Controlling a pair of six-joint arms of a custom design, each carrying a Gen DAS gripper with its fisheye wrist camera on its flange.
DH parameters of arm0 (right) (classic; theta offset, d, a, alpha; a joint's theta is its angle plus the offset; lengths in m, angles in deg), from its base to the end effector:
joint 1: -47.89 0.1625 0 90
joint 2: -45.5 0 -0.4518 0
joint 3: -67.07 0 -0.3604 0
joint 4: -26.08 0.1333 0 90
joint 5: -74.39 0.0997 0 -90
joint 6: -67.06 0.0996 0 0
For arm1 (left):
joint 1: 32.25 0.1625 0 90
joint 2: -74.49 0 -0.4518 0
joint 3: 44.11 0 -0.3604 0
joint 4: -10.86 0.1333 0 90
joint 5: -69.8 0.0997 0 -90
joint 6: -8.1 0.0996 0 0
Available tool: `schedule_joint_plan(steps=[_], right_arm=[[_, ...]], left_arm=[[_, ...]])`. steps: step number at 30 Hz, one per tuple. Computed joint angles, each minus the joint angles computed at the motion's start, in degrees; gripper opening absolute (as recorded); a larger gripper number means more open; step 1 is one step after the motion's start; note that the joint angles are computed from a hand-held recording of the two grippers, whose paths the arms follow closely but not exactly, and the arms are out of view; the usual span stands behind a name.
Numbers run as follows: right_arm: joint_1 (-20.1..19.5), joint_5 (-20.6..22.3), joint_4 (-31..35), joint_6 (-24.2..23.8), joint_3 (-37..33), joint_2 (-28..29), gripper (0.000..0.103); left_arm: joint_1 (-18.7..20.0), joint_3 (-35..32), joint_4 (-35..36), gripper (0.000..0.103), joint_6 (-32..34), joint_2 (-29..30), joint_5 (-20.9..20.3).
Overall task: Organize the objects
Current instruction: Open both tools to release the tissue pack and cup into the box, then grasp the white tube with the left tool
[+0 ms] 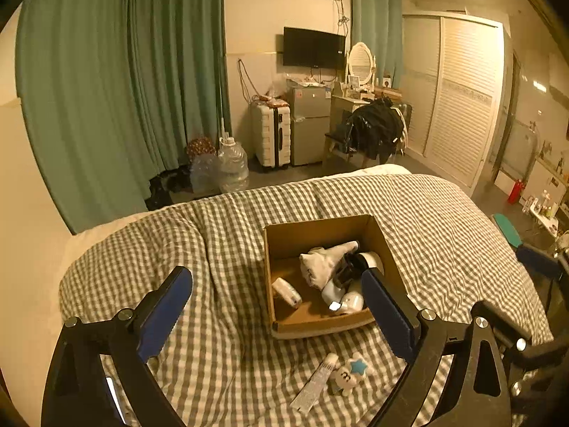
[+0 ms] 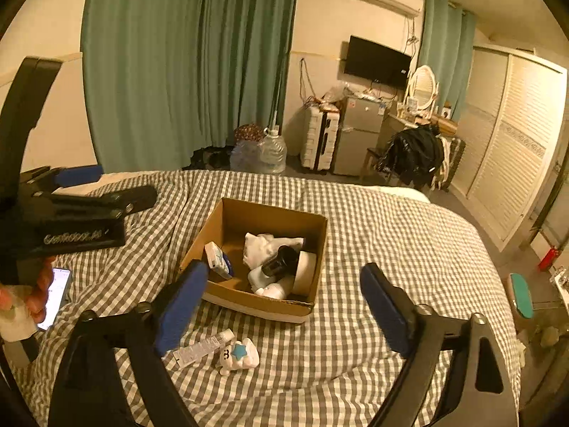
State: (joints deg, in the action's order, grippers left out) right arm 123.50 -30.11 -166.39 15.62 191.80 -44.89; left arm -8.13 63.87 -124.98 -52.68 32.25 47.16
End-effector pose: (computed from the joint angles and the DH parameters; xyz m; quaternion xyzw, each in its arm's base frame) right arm 0.0003 -0.4349 0.4676 0.1941 -0.8017 0.4097 0.3897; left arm -0.4220 -0.4357 0.0677 0.1322 0.8146 -0.4236 0.3737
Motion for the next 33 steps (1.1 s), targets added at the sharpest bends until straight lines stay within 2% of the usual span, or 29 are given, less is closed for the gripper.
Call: schedule_joint_plan(steps=[4,8,12,18,22,26,29,33], right_arm=[[-0.6,0.4,-2.2,-1.1,2.4,-1.4,0.098],[-2.3,-0.2,-3.3,-0.8,3.8,-1.5,0.098],[-5.2,0.6,-1.5,0.5,4.3,-0.7,0.098],[-8.1,-0.1,-4.0,0.6,3.9,4.3,0.098],[-9.2,-0.7,-5.8,0.5,3.2,8.3,0.098],[-10.1,-1.7,-4.4,-0.4,1.8,12.0,0.098],[-10.6,-3.4,-4.7,-1.5,0.7,15.3,0.098],[-11.0,-5.7,0.2,-2.1,-1.6,18.5,0.098]], left_arm=[[-2.1,2.3,5.6,0.100,-6.3,-1.0,1.0],[-3.4,5.1,6.9,0.100,-10.2,-1.0,1.7],[-3.0,5.9,9.1,0.100,-13.1,0.5,1.7],[0.1,8.3,-1.4,0.100,-8.8,4.5,-1.4],[2.1,9.5,-3.2,0.100,-10.9,7.0,-1.3],[5.0,11.1,-9.9,0.100,-7.5,9.7,-4.1],[7.2,10.9,-11.5,0.100,-5.8,11.5,-6.0],[9.1,10.8,-15.6,0.100,-2.0,13.0,-9.0]])
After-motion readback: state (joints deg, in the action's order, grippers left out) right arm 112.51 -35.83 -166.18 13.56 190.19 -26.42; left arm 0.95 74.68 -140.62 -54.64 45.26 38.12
